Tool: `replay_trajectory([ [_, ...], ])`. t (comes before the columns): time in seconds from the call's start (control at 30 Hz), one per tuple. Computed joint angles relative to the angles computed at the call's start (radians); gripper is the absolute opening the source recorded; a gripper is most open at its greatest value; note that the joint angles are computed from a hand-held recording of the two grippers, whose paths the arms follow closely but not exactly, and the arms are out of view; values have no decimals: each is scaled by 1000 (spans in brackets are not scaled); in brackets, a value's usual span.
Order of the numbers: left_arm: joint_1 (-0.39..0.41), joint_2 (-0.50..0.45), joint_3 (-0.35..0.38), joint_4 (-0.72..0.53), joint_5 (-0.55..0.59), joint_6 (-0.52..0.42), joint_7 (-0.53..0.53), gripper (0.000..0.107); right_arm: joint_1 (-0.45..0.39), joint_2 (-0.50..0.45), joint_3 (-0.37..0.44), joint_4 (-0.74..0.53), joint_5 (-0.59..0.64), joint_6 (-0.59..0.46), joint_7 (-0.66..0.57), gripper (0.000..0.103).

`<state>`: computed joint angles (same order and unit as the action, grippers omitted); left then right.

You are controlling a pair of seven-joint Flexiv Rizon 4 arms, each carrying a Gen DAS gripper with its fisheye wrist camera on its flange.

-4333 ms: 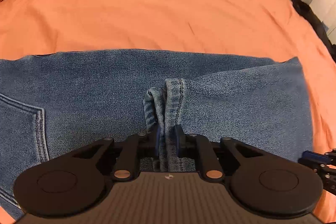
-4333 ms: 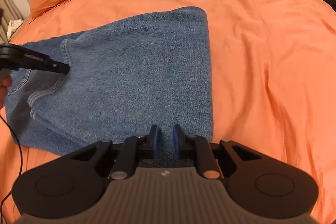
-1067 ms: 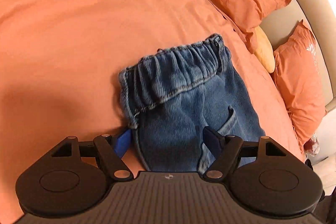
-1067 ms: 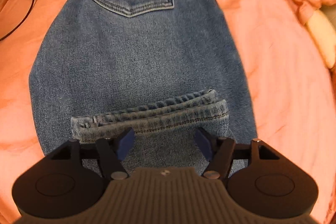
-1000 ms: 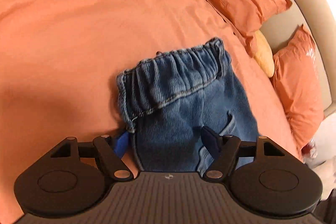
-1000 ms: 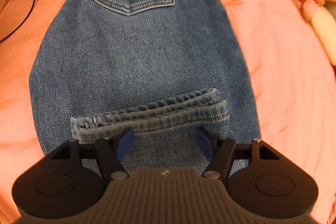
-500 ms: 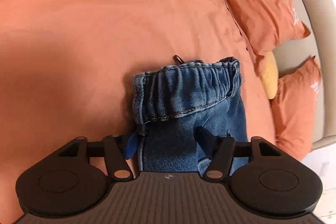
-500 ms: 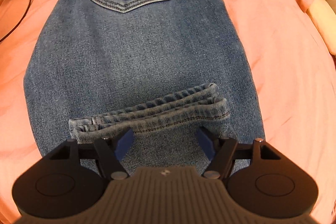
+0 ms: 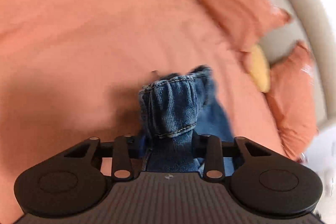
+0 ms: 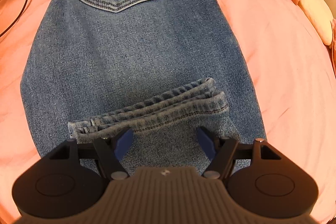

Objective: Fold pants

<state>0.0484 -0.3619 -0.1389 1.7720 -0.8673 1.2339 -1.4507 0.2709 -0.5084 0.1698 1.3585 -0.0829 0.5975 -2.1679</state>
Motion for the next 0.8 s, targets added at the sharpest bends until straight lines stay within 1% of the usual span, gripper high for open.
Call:
replay_trajectory([
  [0.03,15,12,-35,7,-49,16,80,36,-3,-3,1,-5,4,-2,-4,66],
  [0.1,20,29,-65,-1,-114,19,188,33,-5,-6,1,1,8,9,-3,66],
  [0.2,-8,50,-71,-28,-162,14,282,32,-5,2,-3,18,6,28,10,66],
  [0.23,-23,56,-68,-38,-161,15,304,32,-11,8,-3,24,9,33,8,66],
  [0.33,-74,74,-53,-79,-107,10,336,32,-20,24,-1,39,23,51,28,66],
  [0.37,-91,80,-50,-90,-83,9,341,32,-29,30,2,39,40,53,33,64],
  [0.4,-106,87,-50,-101,-66,7,348,31,-40,42,7,44,62,50,42,61],
  [0.53,-173,101,-46,-153,43,-5,330,30,-97,97,20,82,163,61,61,59],
  [0.63,-230,102,-43,-184,149,2,284,30,-140,159,13,141,225,93,75,60],
  [0.73,-292,72,-31,-247,290,-14,198,30,-184,229,1,215,276,129,70,60],
  [0.8,-335,47,-21,-290,386,-36,135,29,-200,272,-14,266,278,145,75,60],
])
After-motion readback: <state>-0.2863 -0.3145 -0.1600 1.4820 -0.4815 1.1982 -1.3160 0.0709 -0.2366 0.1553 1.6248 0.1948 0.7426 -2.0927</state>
